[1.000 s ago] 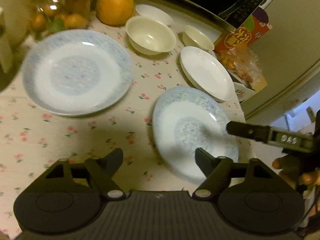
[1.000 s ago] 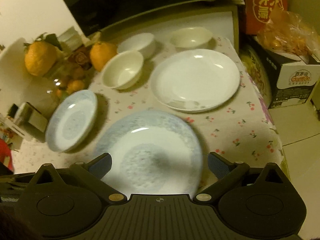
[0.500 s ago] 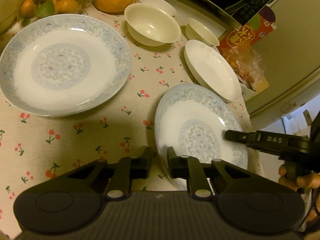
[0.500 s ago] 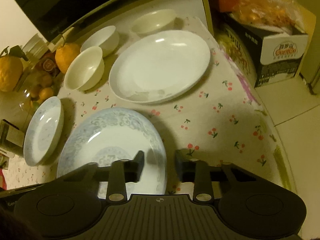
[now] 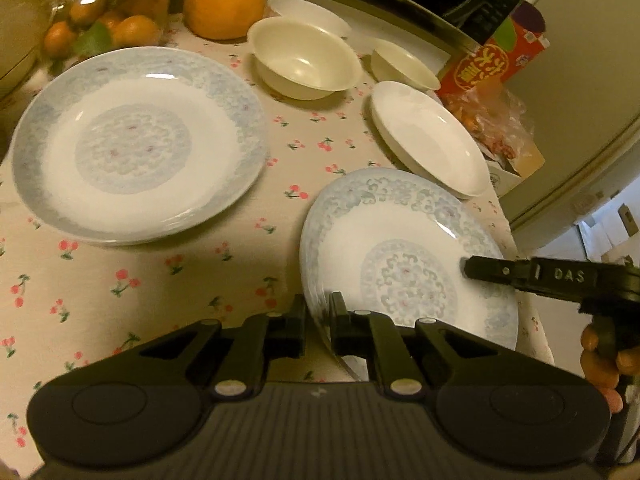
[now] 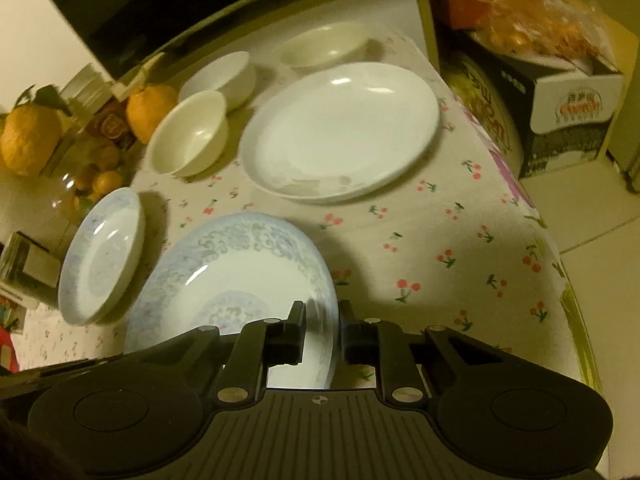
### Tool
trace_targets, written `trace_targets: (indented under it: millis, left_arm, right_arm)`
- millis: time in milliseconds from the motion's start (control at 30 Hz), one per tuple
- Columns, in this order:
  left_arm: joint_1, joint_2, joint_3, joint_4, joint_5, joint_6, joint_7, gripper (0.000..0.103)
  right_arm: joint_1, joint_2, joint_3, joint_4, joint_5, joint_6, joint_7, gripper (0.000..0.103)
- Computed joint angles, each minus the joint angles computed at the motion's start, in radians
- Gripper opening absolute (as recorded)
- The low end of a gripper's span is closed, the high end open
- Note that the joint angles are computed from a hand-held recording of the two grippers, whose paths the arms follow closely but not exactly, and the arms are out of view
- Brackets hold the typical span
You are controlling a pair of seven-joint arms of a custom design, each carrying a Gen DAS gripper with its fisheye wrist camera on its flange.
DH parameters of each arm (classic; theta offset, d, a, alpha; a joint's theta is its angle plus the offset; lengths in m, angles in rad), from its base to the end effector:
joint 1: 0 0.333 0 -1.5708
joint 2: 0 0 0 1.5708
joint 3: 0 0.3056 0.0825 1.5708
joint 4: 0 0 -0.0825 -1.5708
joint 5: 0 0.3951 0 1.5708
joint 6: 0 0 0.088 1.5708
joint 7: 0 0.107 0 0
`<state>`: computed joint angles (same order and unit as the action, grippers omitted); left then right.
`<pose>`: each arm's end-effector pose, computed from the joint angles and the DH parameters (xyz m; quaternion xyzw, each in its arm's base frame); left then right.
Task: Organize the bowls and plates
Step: 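Grasp the rim of the large blue-patterned plate with both grippers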
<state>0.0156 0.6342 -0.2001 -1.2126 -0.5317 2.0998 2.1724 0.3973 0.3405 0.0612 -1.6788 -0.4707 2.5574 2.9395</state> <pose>0.7531 -0.1234 0.4363 0.4761 -0.8185 0.3166 0.0560 0.6281 0.3119 0.4489 -0.4456 0.8403 -0.1320 0.2792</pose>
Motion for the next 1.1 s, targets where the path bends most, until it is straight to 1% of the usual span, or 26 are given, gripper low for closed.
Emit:
trace_targets:
  millis: [167,367,600,767,933,1100]
  left_arm:
    - [0.007,-0.007,0.013,-0.001,0.014,0.005,-0.015,0.01]
    - [0.023,-0.008,0.023,0.016,0.031,-0.029,-0.032,0.01]
    - [0.029,0.009,0.038,0.062,0.064,-0.069,-0.075,0.01]
    - [0.029,0.011,0.039,0.07,0.087,-0.085,-0.083,0.009]
    - [0.028,0.011,0.038,0.069,0.098,-0.09,-0.07,0.009]
    - [0.027,0.022,0.039,0.089,0.103,-0.103,-0.076,0.01]
  right_arm:
    - [0.0,0.026,0.017,0.037,0.034,-0.002,-0.04,0.017]
    - [0.007,0.054,0.03,0.081,0.074,-0.003,-0.09,0.017]
    - [0.02,0.099,0.041,0.148,0.117,-0.025,-0.154,0.017]
    - [0.034,0.121,0.037,0.182,0.128,-0.052,-0.174,0.017]
    - [0.031,0.137,0.042,0.202,0.161,-0.088,-0.193,0.017]
    - [0.035,0.138,0.04,0.202,0.166,-0.089,-0.197,0.018]
